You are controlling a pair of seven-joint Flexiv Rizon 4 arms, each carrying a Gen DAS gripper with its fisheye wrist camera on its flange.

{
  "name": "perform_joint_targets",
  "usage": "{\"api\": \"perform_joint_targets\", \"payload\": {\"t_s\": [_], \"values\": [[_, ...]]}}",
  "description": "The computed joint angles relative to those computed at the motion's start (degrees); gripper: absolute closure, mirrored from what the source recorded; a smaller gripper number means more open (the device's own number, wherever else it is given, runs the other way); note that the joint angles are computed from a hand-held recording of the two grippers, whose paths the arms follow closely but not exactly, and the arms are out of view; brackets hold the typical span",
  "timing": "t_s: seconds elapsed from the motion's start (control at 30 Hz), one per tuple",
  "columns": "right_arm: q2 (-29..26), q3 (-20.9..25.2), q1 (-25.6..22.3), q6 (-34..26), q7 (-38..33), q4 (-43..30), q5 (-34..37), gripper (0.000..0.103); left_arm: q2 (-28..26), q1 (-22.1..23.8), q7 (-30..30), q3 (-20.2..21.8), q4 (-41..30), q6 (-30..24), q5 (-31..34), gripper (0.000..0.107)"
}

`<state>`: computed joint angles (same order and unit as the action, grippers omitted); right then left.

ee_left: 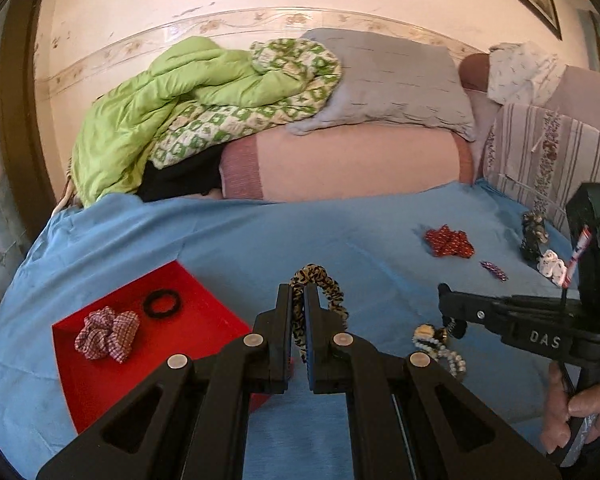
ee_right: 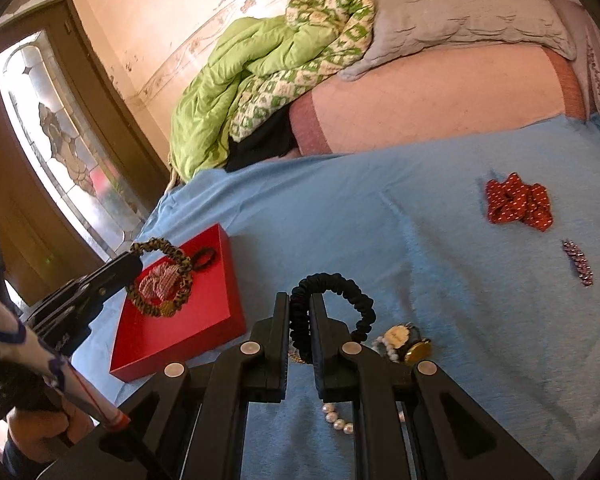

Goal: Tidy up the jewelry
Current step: 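Carry the leopard scrunchie and black beaded tie toward the red tray with both grippers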

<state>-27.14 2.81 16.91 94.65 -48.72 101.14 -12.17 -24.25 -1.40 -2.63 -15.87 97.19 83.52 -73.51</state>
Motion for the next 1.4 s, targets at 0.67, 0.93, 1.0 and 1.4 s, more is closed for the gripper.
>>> {"api": "perform_joint_targets", "payload": {"t_s": [0.67,0.93,1.0,1.4], "values": [[-1.59,1.00,2.25,-1.34,-0.75,-1.79,-0.75,0.092,-1.11,2.68,-2.61,0.78,-1.56,-0.39,-0.55,0.101],[-1.73,2.96,2.55,-2.24,-1.44,-3.96,-0.98,0.092,-2.51,4.72,-8.29,2.18,-2.51,-2.37,3.51,0.101],[-2.29,4.61,1.78,-2.77,-2.09,-5.30,-0.75,0.092,-2.91,5.62,-9.58,1.97,-2.88,-2.63,4.25,0.101],[-8.21,10.71,1.29,-10.26,-8.27,-17.64,0.73,0.092,-6.93,10.63,-23.08,2.43,-6.15,-4.72,16.82,0.101]]}}
